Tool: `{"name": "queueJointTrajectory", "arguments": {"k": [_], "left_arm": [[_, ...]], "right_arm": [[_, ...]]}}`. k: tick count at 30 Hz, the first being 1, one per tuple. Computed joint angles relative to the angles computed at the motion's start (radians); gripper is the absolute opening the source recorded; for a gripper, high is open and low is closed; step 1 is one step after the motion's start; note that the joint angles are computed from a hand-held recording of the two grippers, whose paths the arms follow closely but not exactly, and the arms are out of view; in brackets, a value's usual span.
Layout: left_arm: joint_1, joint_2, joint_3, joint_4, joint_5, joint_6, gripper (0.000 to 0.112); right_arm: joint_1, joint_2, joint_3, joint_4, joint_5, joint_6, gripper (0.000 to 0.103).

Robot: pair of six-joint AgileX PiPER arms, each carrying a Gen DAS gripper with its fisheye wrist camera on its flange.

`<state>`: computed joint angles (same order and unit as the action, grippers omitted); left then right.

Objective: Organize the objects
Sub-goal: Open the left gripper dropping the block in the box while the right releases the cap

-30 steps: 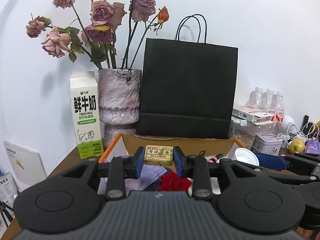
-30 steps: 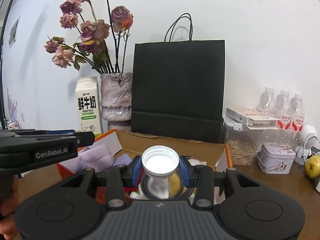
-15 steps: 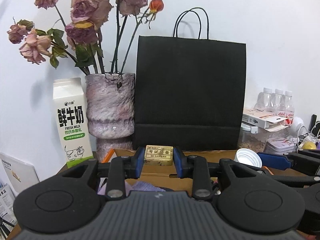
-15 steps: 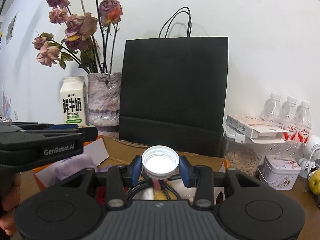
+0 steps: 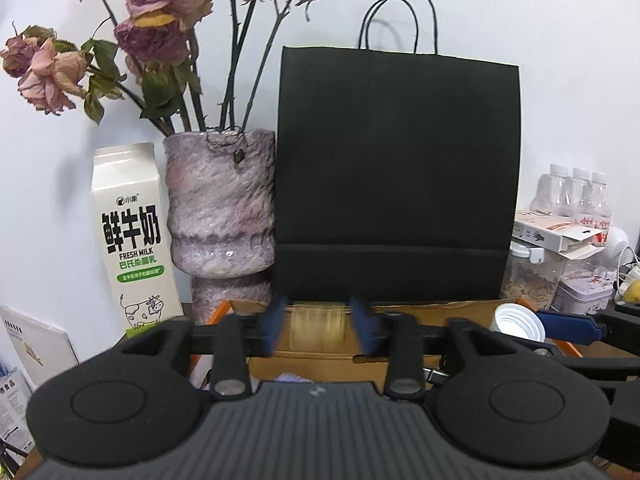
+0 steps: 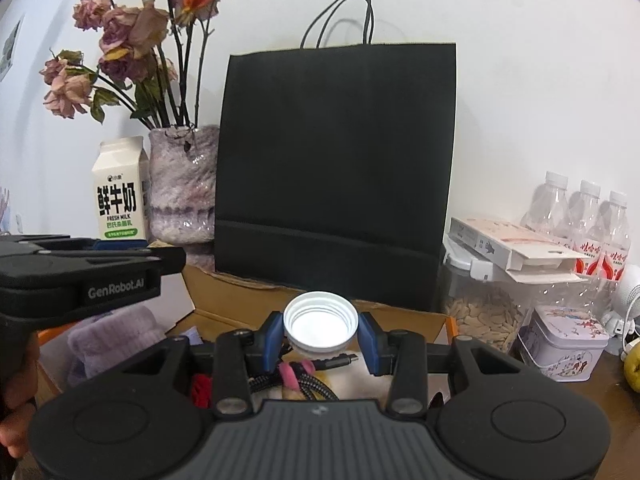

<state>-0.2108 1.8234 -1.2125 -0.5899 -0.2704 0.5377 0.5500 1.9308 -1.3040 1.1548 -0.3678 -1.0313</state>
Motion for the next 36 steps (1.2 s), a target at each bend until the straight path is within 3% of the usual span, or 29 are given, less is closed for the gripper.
{"name": "queueJointTrajectory", "arguments": {"k": [1, 2, 3, 4, 10, 24, 36], "left_arm": [[-0.002, -0.002, 0.008, 0.003, -0.015, -0.009, 0.084], [-0.005, -0.006, 0.023, 0.019, -0.05, -0.03, 0.1], [-0.01, -0.009, 0.036, 0.013, -0.082, -0.024, 0.103], [-0.016, -0.011, 0.043, -0.001, -0.107, -0.006, 0.103], [-0.016, -0.005, 0.03, -0.077, -0.102, 0.074, 0.103], [-0.009, -0.041, 0.065, -0.074, -0.097, 0.072, 0.103], [-0.004, -0.17, 0.21, -0.059, -0.086, 0.058, 0.103]], "right_arm": [[-0.002, 0.002, -0.003, 0.015, 0.002, -0.013, 0.045], [-0.003, 0.005, -0.007, 0.039, 0.003, -0.032, 0.069], [-0.003, 0.007, -0.009, 0.057, -0.002, -0.044, 0.098], [-0.001, 0.009, -0.009, 0.067, -0.015, -0.05, 0.103], [0.009, 0.013, -0.011, 0.102, -0.05, -0.086, 0.103], [0.018, -0.02, 0.014, 0.104, -0.045, -0.1, 0.103], [0.073, -0.122, 0.136, 0.069, -0.088, -0.05, 0.103]]}}
